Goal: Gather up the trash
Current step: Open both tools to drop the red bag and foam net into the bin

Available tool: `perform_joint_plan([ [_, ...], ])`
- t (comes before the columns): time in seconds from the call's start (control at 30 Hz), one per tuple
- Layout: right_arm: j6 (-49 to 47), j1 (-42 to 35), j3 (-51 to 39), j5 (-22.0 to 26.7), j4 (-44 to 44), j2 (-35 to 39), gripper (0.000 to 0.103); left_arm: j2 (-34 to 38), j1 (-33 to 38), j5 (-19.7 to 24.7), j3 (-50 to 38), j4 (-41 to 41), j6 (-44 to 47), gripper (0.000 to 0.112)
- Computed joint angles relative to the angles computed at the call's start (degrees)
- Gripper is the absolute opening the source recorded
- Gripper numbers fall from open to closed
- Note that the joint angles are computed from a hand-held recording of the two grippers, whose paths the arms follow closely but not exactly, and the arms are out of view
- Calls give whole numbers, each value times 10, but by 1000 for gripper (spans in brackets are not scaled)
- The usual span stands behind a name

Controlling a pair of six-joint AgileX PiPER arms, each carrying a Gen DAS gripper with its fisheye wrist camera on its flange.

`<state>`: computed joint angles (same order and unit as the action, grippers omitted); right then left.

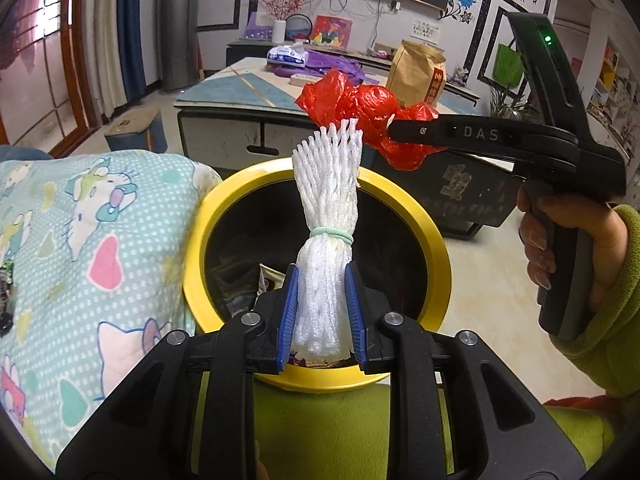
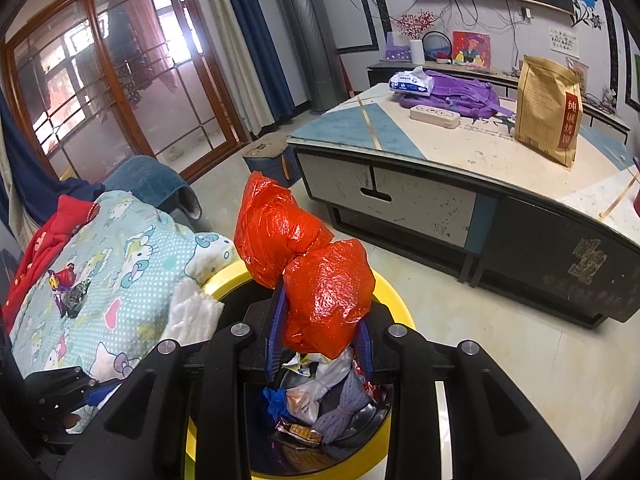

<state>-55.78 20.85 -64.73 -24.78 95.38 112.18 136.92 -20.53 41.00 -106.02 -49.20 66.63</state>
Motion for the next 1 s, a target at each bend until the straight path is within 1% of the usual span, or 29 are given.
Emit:
perform_joint_plan([
  [0.07,0,-2,-1,5,0,1,30,11,-3,7,-18,15,-20,17],
  [0.2,4,-8,-1,17,-5,4,30,12,-11,0,-14,17,-20,17],
  [0.33,5,-10,-2,20,-4,6,31,20,-13,2,-26,20,-32,18],
  [0.4,6,-12,-3,24,-3,8,33,22,-13,2,-27,19,-34,20],
  [0.5,2,-15,-5,29,2,10,41,16,-9,-4,-17,12,-28,37],
  [0.53,9,-16,-3,30,-4,10,45,15,-10,-9,-14,10,-29,53],
  [0.57,9,-16,-4,30,-4,10,50,13,-8,-15,-9,3,-26,64],
  [0.63,13,-14,-2,25,-5,10,56,16,-4,-7,-17,-1,-32,70],
  [0.7,20,-15,-1,24,-11,9,59,11,0,-14,-10,-8,-33,81],
  [0.73,21,-14,0,23,-11,9,60,6,2,-20,-3,-14,-28,90],
  [0.77,20,-14,0,22,-10,9,61,1,4,-26,4,-20,-25,92],
  [1.0,19,-12,-1,18,-11,7,65,-8,18,-31,8,-31,-37,92],
])
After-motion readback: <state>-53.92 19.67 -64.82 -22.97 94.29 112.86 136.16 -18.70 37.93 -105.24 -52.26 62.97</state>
